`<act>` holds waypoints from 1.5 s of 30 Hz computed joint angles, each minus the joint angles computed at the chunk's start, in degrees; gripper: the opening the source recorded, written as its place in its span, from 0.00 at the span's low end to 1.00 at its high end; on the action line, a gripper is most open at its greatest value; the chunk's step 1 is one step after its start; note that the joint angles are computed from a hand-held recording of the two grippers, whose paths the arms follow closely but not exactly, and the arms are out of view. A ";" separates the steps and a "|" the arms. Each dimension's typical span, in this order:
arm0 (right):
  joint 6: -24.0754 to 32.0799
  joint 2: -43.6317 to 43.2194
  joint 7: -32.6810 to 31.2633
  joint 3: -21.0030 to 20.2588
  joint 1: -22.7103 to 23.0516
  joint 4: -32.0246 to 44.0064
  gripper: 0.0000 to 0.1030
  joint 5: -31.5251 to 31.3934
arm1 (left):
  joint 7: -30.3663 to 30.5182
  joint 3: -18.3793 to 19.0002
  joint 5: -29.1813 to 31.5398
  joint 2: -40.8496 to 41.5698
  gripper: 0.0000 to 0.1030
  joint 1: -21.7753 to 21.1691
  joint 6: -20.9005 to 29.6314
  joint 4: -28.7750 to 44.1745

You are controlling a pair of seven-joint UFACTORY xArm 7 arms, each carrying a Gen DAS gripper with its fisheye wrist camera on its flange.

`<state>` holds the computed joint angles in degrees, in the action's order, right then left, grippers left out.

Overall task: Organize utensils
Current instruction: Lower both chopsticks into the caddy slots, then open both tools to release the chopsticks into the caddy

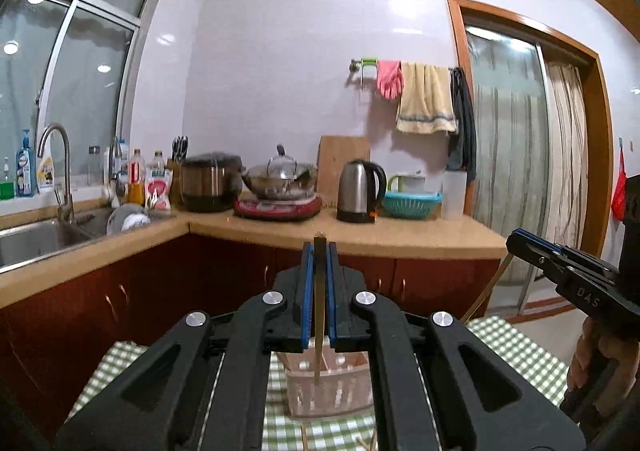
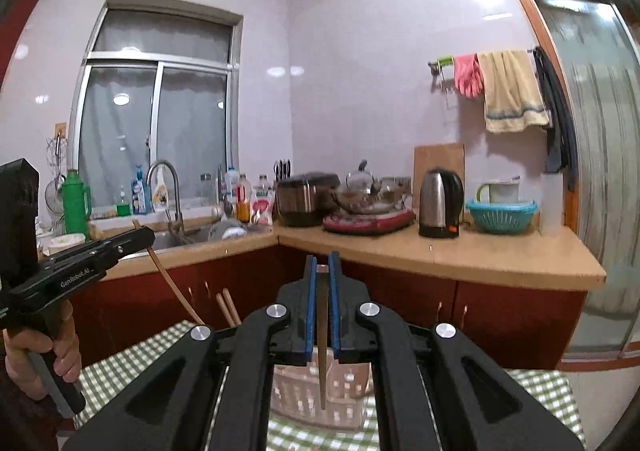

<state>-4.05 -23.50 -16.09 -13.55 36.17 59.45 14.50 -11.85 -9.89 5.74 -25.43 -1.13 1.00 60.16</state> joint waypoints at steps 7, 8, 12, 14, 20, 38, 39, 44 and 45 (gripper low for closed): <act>-3.03 4.63 -1.63 -5.23 5.86 5.07 0.06 -0.11 | -3.59 -5.13 3.02 5.74 0.06 6.83 -3.09 5.50; -3.08 5.32 -1.73 -6.26 6.89 5.81 0.06 -0.14 | -4.18 -5.82 3.63 6.38 0.06 7.82 -3.46 6.15; -3.01 7.68 -2.70 -9.94 10.36 7.91 0.07 0.55 | -6.77 -8.44 6.14 9.96 0.06 11.11 -4.09 9.92; -2.52 8.57 -3.39 -11.19 11.51 8.45 0.06 1.55 | -7.94 -8.85 7.35 11.32 0.06 11.63 -4.22 10.82; -1.23 11.25 -7.44 -14.69 14.99 8.88 0.06 7.06 | -13.64 -12.20 12.25 14.69 0.06 15.88 -5.63 10.11; 2.39 16.10 -18.09 -10.15 10.00 8.75 0.12 23.14 | -8.06 2.56 7.75 19.05 0.17 -0.44 -3.93 6.50; 2.59 16.20 -18.86 -9.65 9.48 8.96 0.19 23.86 | -8.62 1.99 8.32 19.03 0.22 0.30 -3.74 6.50; 1.15 16.01 -23.13 -7.13 7.45 9.13 0.38 28.18 | -10.62 0.22 10.11 18.39 0.48 2.78 -4.79 5.90; 1.10 15.87 -23.89 -6.50 6.87 9.16 0.39 28.78 | -10.63 0.21 10.03 18.19 0.50 2.81 -4.94 5.75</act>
<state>-2.95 -7.63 -39.98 -20.06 43.04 68.61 43.28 -22.47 -9.68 15.77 -7.25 1.68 -3.94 65.90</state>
